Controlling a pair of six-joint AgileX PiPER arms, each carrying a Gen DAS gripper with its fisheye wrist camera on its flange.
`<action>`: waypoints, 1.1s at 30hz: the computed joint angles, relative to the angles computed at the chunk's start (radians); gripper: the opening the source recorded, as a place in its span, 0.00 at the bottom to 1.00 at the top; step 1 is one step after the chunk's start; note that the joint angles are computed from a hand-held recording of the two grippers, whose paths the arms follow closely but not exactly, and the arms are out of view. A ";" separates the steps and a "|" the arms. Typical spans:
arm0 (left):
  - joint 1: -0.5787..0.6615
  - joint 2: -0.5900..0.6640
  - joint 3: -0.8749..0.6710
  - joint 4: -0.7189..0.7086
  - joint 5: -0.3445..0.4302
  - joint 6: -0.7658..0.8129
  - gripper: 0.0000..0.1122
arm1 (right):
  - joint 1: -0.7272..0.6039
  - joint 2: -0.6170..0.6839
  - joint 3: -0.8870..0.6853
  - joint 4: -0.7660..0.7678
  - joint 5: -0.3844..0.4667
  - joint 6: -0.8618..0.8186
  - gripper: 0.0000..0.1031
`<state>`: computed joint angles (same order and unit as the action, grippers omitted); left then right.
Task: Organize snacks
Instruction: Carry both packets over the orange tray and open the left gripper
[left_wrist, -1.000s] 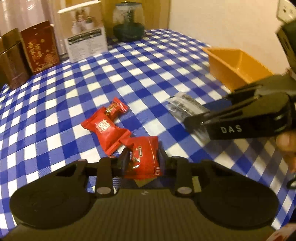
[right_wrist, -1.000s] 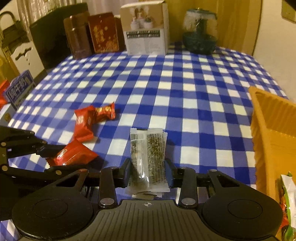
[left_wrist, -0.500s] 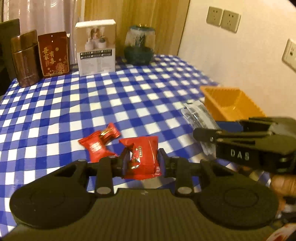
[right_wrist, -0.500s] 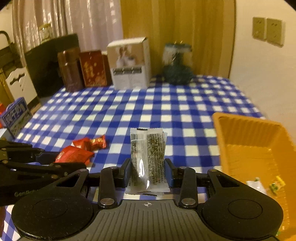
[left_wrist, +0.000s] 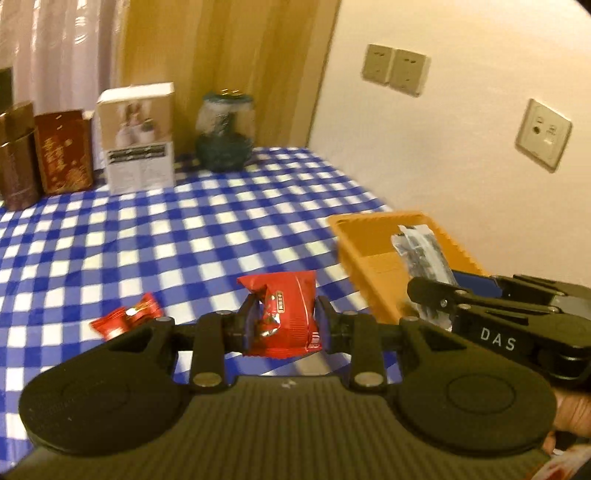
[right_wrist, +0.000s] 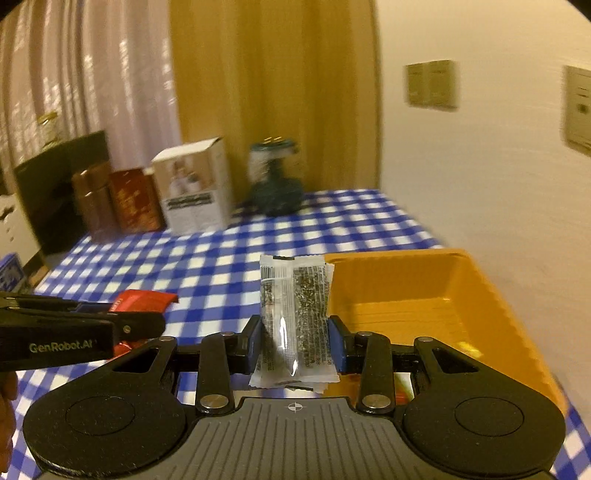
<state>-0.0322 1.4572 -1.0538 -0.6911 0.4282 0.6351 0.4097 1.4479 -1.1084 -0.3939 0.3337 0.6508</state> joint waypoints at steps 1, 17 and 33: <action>-0.015 0.003 -0.006 -0.005 -0.005 0.001 0.26 | -0.013 -0.013 0.014 -0.023 -0.004 0.027 0.37; -0.224 0.102 -0.099 -0.034 -0.077 -0.010 0.26 | -0.179 -0.101 0.119 -0.142 -0.031 0.166 0.37; -0.294 0.226 -0.184 -0.097 -0.086 0.067 0.26 | -0.269 -0.047 0.105 -0.055 -0.014 0.102 0.37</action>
